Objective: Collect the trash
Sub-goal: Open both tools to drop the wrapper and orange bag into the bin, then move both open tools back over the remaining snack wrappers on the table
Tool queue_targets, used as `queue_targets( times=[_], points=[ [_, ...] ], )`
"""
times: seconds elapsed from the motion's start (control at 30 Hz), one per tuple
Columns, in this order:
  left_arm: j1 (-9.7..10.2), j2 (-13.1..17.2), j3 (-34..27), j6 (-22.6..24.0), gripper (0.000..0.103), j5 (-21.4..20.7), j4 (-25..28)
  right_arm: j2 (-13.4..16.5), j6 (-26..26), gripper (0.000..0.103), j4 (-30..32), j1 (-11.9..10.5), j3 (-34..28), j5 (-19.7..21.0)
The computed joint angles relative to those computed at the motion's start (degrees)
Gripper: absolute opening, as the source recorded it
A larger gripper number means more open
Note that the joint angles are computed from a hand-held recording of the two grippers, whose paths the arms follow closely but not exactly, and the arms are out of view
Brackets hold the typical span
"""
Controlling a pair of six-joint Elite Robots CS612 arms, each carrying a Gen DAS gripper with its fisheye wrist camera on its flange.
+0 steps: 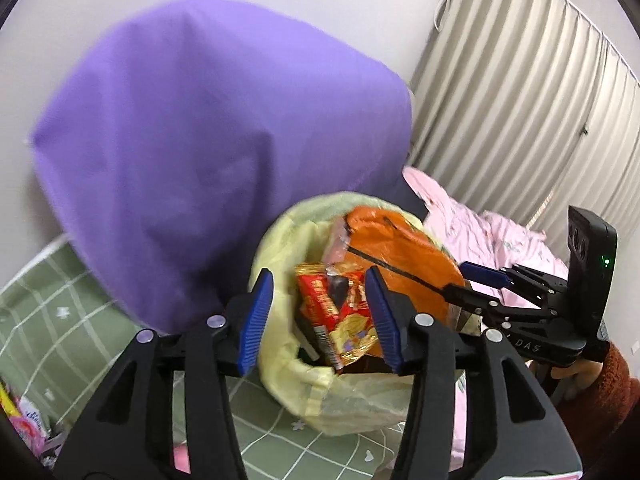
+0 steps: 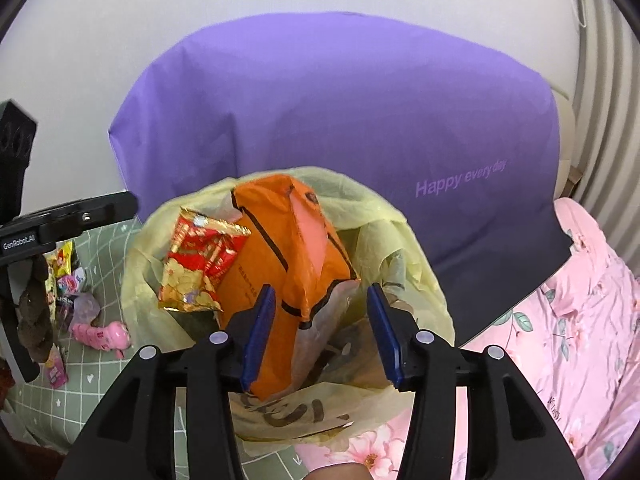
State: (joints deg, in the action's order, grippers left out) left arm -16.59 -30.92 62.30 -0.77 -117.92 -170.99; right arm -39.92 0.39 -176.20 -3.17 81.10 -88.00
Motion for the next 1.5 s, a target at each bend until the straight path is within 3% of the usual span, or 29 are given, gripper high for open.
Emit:
queue_targets(
  times=[0.2, 0.33, 0.67, 0.83, 1.1, 1.13, 1.33, 1.5],
  points=[
    [1.45, -2.44, 6.61, -3.90, 0.050, 6.39, -8.21, 0.01, -0.28, 0.045, -2.60, 1.00, 0.00, 1.31],
    [2.93, -3.87, 10.97, -5.70, 0.050, 10.99, -10.34, 0.99, -1.26, 0.045, -2.81, 2.35, -1.77, 2.62],
    [8.01, -7.39, 22.30, -15.23, 0.050, 21.33, -14.29, 4.24, -4.31, 0.045, -1.01, 6.01, -6.46, 8.74],
    [9.82, -8.09, 26.10, -20.00, 0.050, 25.01, -14.10, 6.11, -6.48, 0.045, 3.21, 7.63, -8.67, 12.93],
    [10.68, -8.93, 30.02, -23.84, 0.050, 25.71, -13.24, 9.04, -10.18, 0.049, 9.91, 9.77, -12.27, 19.73],
    [10.73, -9.00, 30.18, -24.07, 0.050, 25.85, -12.80, 9.46, -11.41, 0.055, 11.79, 10.08, -12.91, 21.17],
    [11.56, -10.72, 32.44, -24.24, 0.050, 28.73, -13.48, 10.97, -21.79, 0.055, 23.84, 12.10, -15.63, 28.87],
    [12.22, -11.50, 33.59, -26.10, 0.050, 30.39, -14.47, 11.78, -29.70, 0.055, 30.90, 13.97, -17.23, 29.66]
  ],
)
